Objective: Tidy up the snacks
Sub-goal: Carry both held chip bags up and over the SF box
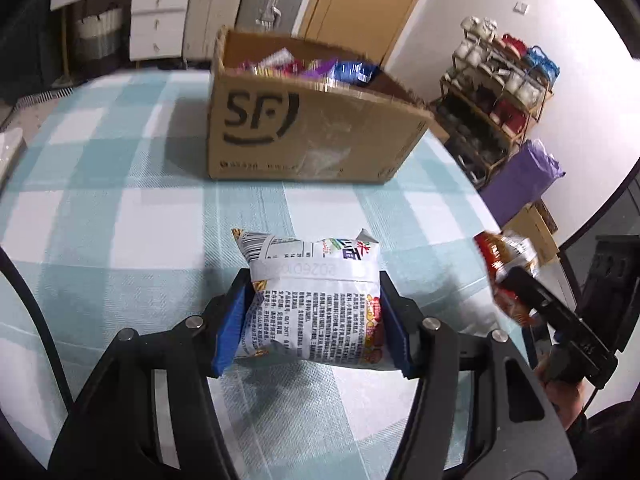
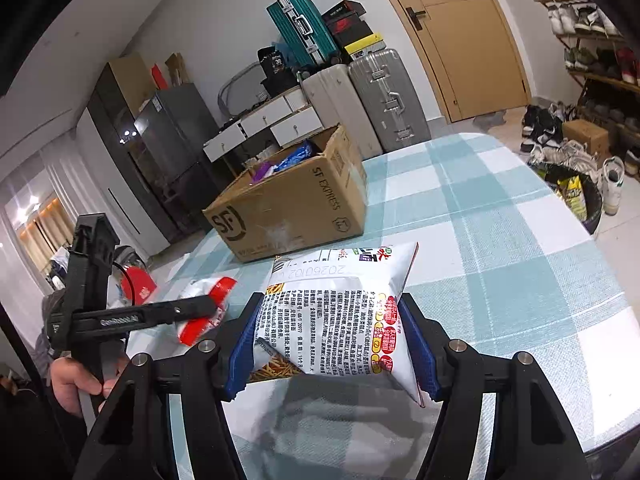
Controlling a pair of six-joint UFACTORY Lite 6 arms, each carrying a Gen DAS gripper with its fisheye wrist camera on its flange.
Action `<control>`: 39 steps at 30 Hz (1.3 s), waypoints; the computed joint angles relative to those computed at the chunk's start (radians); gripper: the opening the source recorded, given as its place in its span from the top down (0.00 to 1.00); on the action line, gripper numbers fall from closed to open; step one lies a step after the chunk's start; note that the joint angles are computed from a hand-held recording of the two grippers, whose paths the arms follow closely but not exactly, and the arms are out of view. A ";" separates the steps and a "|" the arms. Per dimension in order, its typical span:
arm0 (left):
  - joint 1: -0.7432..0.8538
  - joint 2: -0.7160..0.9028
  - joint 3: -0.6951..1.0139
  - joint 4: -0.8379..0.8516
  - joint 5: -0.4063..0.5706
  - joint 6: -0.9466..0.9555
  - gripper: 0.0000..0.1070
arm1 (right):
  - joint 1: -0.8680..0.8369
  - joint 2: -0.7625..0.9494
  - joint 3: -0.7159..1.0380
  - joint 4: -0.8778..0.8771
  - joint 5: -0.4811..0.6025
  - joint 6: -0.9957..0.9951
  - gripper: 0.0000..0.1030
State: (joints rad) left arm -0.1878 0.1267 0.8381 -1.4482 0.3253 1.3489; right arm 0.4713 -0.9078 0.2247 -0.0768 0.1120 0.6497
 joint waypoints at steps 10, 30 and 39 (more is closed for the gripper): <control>0.014 -0.256 -0.014 0.560 -0.026 -0.579 0.47 | 0.127 0.100 0.231 -0.306 0.068 0.296 0.36; 0.042 -0.250 0.571 1.188 0.297 -1.161 0.46 | 0.000 0.604 1.131 0.422 0.349 -0.585 0.36; 0.073 0.213 1.369 1.154 0.630 -1.219 0.46 | -0.126 1.060 1.822 0.468 0.626 -0.599 0.36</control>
